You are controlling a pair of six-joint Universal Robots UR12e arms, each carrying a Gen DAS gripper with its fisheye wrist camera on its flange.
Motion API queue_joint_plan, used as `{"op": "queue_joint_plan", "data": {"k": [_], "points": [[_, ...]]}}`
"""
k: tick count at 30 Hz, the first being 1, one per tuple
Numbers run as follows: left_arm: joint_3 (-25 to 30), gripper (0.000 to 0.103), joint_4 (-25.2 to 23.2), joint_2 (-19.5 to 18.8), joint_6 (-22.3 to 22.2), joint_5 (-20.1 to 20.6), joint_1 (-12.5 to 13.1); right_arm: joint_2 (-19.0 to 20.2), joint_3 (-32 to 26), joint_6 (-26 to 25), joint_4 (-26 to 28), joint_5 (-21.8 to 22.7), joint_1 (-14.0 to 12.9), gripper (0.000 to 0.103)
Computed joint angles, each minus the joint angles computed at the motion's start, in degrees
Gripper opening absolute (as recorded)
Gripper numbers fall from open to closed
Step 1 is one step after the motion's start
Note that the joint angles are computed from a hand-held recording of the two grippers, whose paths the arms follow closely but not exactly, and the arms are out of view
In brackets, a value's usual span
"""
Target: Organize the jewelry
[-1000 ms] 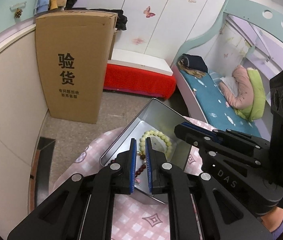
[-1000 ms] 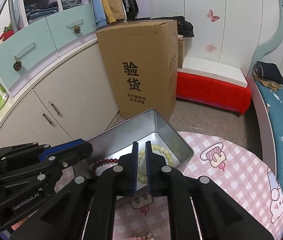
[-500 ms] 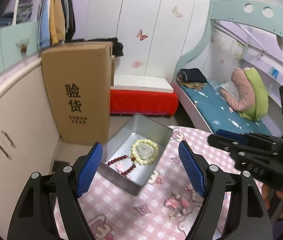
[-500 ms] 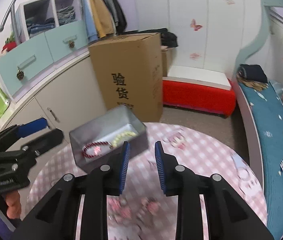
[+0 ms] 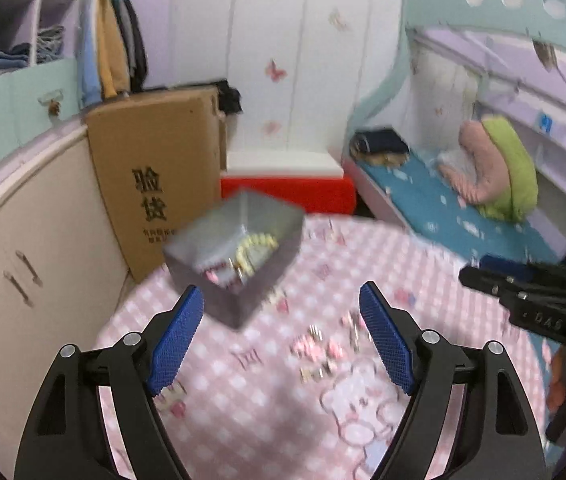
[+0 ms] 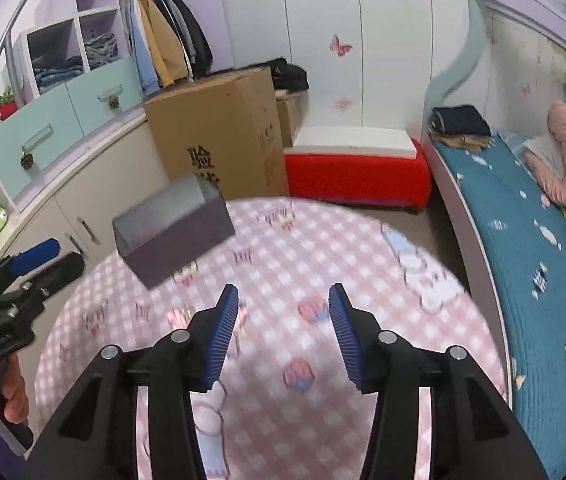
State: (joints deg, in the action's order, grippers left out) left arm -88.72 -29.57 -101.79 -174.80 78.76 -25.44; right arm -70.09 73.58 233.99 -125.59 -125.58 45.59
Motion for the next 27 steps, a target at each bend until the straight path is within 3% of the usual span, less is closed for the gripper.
{"op": "queue_joint_plan", "data": {"k": [10, 16, 19, 27], "points": [[-2.18, 0.078, -4.09, -1.49, 5.93, 5.19, -2.26, 0.16, 3.42, 4.48, -0.15, 4.81, 0.45, 0.047], [-1.68, 0.077, -5.85, -2.92, 6.5, 6.94, -2.75, 0.51, 4.02, 4.71, -1.6, 6.72, 0.29, 0.05], [-1.09, 0.057, -7.65, -3.5, 6.71, 6.55, -2.62, 0.74, 3.92, 4.55, -1.74, 7.33, 0.12, 0.05], [-0.12, 0.048, -8.59, -4.17, 7.66, 4.51, -2.37, 1.57, 3.11, 3.84, -1.88, 8.78, -0.32, 0.05]]}}
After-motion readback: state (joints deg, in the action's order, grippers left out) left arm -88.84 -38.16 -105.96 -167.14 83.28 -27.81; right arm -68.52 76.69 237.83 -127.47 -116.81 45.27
